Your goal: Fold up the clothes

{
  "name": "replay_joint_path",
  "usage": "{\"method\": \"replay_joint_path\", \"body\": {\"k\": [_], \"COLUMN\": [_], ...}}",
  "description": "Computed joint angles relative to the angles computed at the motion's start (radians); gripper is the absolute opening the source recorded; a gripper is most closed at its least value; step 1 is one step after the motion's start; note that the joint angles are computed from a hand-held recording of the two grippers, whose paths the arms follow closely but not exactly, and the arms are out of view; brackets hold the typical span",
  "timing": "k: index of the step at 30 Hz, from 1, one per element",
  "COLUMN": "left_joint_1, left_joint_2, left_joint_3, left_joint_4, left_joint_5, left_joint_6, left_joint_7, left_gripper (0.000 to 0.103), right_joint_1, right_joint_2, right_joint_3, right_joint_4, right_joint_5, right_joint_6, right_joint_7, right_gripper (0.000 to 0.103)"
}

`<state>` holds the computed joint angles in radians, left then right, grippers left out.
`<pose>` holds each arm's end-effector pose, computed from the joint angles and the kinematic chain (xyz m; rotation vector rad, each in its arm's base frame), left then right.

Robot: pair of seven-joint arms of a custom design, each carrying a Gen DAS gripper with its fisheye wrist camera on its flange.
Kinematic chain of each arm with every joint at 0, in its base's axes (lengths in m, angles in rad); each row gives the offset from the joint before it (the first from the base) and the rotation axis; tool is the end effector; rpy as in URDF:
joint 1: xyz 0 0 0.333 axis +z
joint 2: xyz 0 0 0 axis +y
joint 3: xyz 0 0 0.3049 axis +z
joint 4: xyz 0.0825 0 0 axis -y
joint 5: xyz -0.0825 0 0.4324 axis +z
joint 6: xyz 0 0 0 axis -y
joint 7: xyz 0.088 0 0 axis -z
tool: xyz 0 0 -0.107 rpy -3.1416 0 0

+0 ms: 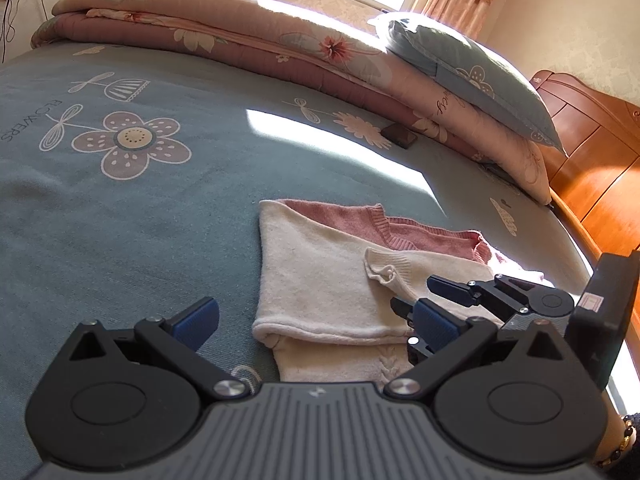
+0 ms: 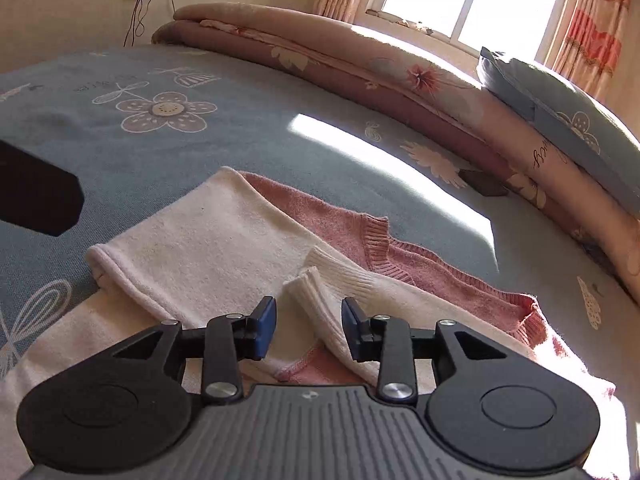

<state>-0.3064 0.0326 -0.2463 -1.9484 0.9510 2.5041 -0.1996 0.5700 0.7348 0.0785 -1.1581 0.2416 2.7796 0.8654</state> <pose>0.5511 -0.3451 0.4875 -2.1752 1.1748 -0.9435 0.6892 0.4803 0.4452 -2.2492 0.5125 -0.6063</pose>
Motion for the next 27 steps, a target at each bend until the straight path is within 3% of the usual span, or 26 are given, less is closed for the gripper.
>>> {"method": "replay_joint_path", "body": {"k": [3,7,11,14,17,22,27], "left_joint_1": [-0.002,-0.009,-0.02,-0.031,-0.042,-0.061,-0.071], "left_joint_2": [0.008,0.029,0.055,0.08,0.115,0.157,0.168], "left_joint_3": [-0.001,-0.001,0.001,0.003,0.005,0.015,0.025], "left_joint_4": [0.008,0.032,0.059,0.087,0.122,0.164,0.174], "left_joint_5": [-0.009,-0.019,-0.028,-0.04,-0.061,-0.093,-0.113], "left_joint_6": [-0.002,-0.006,-0.003,-0.013,-0.024,-0.044,-0.064], "left_joint_7": [0.011,0.041,0.075,0.103,0.149,0.204,0.217], "left_gripper": [0.102,0.102,0.102,0.102,0.102,0.102,0.102], "right_joint_1": [-0.057,-0.121,-0.135,-0.08,-0.105,-0.171,-0.179], "right_joint_2": [-0.091,-0.213,-0.311,-0.337,-0.328,-0.242,-0.137], "right_joint_3": [0.042,0.032,-0.059,-0.206,-0.239,-0.206,-0.2], "right_joint_4": [-0.087,-0.179,-0.29,-0.351,-0.365,-0.328,-0.232], "right_joint_5": [0.04,0.079,-0.001,-0.183,-0.245,-0.219,-0.198], "right_joint_6": [-0.016,-0.063,0.039,0.114,0.066,0.046,0.061], "right_joint_7": [-0.08,-0.118,-0.092,0.055,0.142,0.236,0.28], "right_gripper": [0.051,0.051,0.06,0.06,0.06,0.06,0.06]}}
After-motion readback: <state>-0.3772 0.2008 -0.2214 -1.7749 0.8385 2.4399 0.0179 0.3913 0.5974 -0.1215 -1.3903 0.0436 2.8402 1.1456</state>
